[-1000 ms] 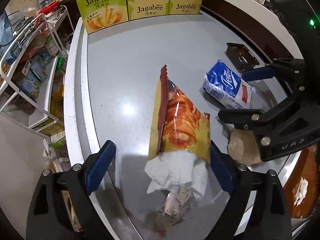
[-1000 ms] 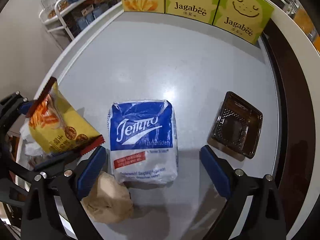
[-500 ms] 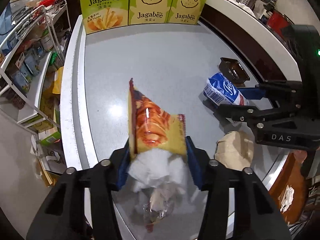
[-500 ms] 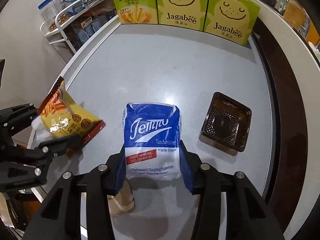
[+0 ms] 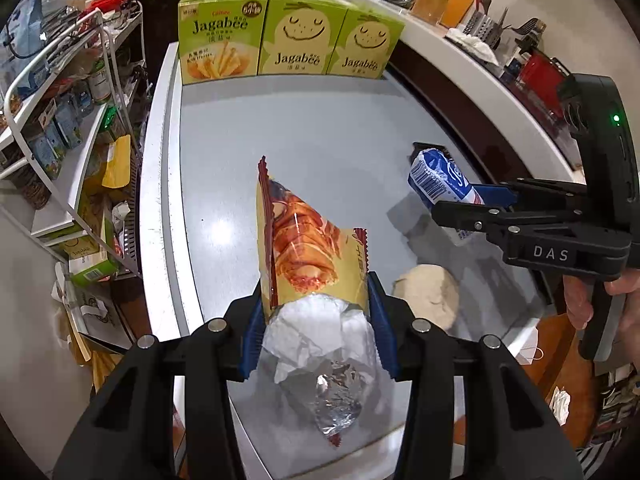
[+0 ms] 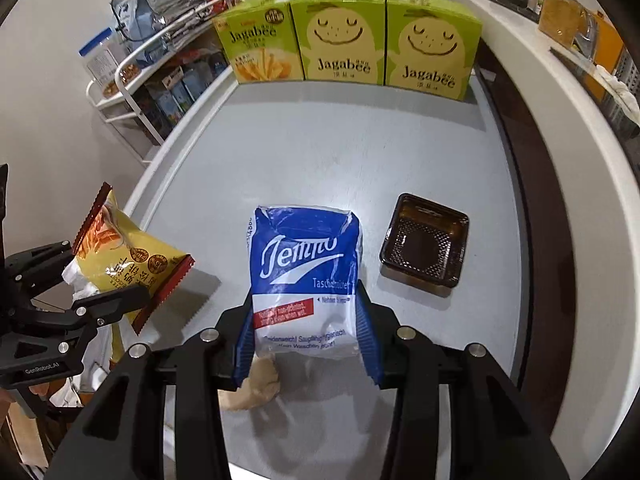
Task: Collect trash
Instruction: 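Lift the biscuit packet and tissue pack and carry both over the bin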
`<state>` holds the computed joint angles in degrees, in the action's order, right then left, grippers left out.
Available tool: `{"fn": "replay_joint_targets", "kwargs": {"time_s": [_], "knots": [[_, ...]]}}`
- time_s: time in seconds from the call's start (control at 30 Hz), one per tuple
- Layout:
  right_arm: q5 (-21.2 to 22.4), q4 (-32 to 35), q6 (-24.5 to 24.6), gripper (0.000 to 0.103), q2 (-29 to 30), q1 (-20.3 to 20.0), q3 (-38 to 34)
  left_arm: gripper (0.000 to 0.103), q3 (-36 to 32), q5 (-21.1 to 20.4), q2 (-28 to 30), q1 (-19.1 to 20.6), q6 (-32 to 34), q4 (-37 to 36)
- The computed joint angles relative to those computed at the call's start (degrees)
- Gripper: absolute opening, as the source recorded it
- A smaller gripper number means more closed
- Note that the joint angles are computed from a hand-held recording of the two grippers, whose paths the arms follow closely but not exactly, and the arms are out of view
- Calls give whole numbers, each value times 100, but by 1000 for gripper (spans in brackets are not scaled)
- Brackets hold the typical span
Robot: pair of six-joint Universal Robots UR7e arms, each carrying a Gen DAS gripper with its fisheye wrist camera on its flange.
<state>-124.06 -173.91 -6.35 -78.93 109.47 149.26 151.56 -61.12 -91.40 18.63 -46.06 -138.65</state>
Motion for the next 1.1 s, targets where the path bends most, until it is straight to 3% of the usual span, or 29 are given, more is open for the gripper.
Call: {"fn": "replay_joint_targets", "kwargs": {"time_s": [0.4,0.67,0.87,1.1], "knots": [[122,972,707,42,-1344,732,398,47,106,22,-1006,-1244,-1281,1379],[109,2073,1705,42,-2361,1465,718,47,112,21,-1333,-2189,-2378,2279],[160,3124,2601,42,-3164,1921,899,47,150,-280,-1498,-2890,-3028,2769],[215,4122,3232,42,-3686,2425,886,47,266,-794,-1657,-3596,-3622,3080]]}}
